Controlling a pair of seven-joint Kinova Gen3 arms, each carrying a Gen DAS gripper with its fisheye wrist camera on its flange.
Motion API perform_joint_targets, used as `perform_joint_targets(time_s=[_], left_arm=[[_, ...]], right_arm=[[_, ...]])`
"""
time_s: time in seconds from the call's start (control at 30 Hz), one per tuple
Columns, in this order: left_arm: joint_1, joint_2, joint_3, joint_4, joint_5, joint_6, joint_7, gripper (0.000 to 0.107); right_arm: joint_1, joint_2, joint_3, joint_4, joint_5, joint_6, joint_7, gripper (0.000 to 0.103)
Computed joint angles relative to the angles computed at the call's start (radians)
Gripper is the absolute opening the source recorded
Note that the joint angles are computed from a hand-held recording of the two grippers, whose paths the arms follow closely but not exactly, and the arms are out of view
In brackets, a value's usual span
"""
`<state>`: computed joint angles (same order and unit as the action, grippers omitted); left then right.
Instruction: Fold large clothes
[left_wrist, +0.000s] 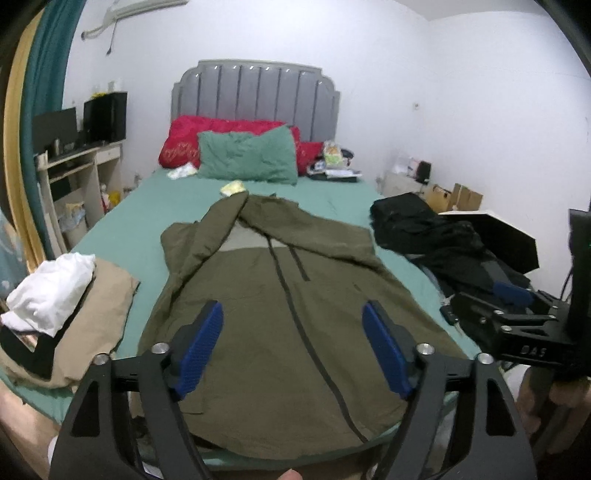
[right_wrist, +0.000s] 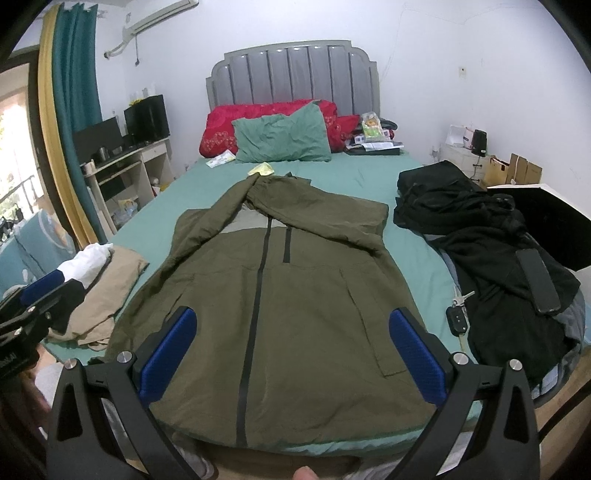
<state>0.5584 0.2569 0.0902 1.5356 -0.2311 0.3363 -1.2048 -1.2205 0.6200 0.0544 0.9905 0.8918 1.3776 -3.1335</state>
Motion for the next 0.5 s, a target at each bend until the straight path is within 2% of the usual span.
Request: perform_joint_targets(time_s=[0.1, 0.17, 0.23, 0.3, 0.37, 0.4, 0.5], left_arm=[[-0.074, 0.056, 0.048, -0.047, 0.084, 0.014, -0.093, 0.085], [-0.137, 0.096, 0.104, -0.076, 0.136, -0.008, -0.173, 0.087], [-0.214, 0.14, 0.171, -0.119, 0.198, 0.017, -0.255, 0.087], [-0.26, 0.214, 0.21, -0.208, 0.262, 0.078, -0.335, 0.087], [-0.244, 0.281, 0.175, -0.301, 0.273, 0.121, -0.365, 0.087], [-0.216, 0.314, 0.13, -0.347, 0.255, 0.133, -0.356, 0.087], [-0.206, 0.437, 0.085, -0.486, 0.242, 0.107, -0.373, 0.087]], right_arm=[[0.03, 0.002, 0.002, 0.009, -0.014, -0.018, 0.025, 0.102], [0.033, 0.007, 0.058, 0.014, -0.059, -0.045, 0.051, 0.102], [0.047, 0.006, 0.093, 0.042, -0.082, -0.087, 0.077, 0.102], [0.106, 0.029, 0.054, 0.029, -0.057, -0.079, 0.152, 0.102], [0.195, 0.063, -0.035, -0.009, -0.019, -0.043, 0.234, 0.102], [0.241, 0.081, -0.065, -0.026, -0.017, -0.05, 0.274, 0.102], [0.365, 0.11, -0.111, -0.076, -0.081, -0.112, 0.395, 0.102]])
